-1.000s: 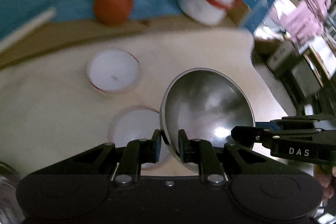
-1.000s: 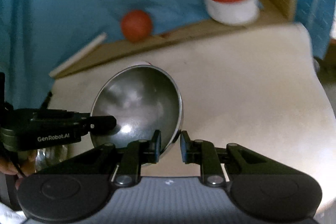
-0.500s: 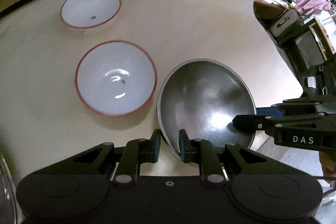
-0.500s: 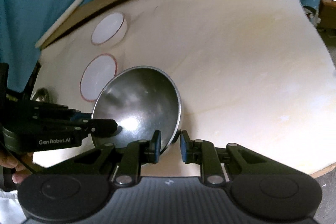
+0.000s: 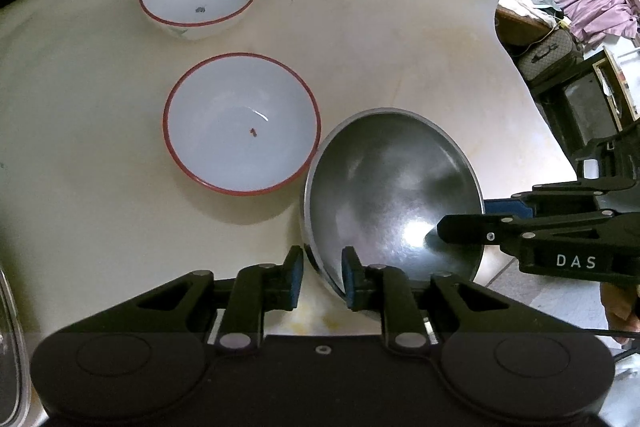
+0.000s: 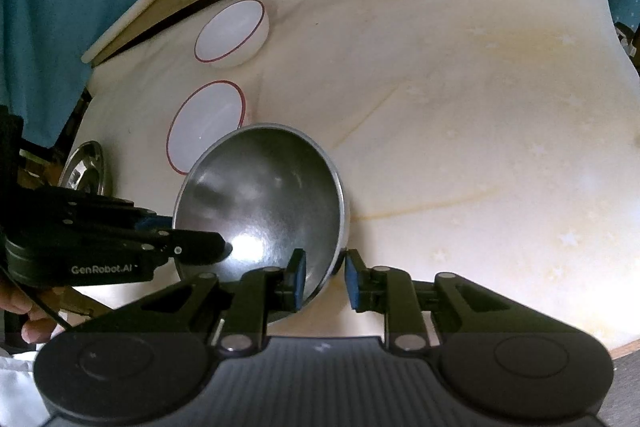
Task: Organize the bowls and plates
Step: 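Lower the steel bowl onto the table and open the left gripper, then move the left gripper to a red-rimmed white bowl and grasp its rim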
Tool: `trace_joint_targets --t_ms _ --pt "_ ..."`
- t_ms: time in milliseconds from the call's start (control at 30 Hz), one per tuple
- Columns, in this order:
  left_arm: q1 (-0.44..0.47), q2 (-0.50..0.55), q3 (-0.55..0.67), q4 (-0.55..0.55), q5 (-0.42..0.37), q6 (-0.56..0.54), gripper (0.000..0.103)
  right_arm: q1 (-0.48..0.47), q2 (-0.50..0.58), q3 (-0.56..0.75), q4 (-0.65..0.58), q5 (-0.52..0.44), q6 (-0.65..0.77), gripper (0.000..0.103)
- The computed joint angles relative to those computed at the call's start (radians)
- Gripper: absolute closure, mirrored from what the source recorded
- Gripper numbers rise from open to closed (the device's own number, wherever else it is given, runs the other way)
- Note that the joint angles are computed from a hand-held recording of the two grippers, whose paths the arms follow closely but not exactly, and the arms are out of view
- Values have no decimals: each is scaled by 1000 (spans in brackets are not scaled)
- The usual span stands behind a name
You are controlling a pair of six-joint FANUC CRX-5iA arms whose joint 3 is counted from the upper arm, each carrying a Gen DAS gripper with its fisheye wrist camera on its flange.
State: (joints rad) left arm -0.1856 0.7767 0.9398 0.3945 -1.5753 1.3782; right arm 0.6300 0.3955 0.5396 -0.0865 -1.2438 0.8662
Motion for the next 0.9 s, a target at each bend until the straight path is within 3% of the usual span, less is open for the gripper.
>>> trace_joint_targets --t_ms 133,200,300,533,600,767,900 --pt "8 -9 -12 9 -8 -26 64 0 -16 -23 9 15 -4 67" --pt "9 -14 -9 1 -18 -53 48 0 -21 -30 14 22 -9 61" --pt "8 -38 -17 -25 -8 -99 33 3 -23 -31 33 20 -19 49" --pt "37 -96 -56 -19 40 -140 21 11 -10 1 85 5 -21 24" --pt "47 -118 -68 -38 66 -138 6 14 -6 10 102 10 -22 16" --pt "78 -136 -74 -98 129 -55 2 19 14 43 138 36 -8 2" --pt "98 -119 -66 -115 154 22 1 25 69 114 174 18 11 1"
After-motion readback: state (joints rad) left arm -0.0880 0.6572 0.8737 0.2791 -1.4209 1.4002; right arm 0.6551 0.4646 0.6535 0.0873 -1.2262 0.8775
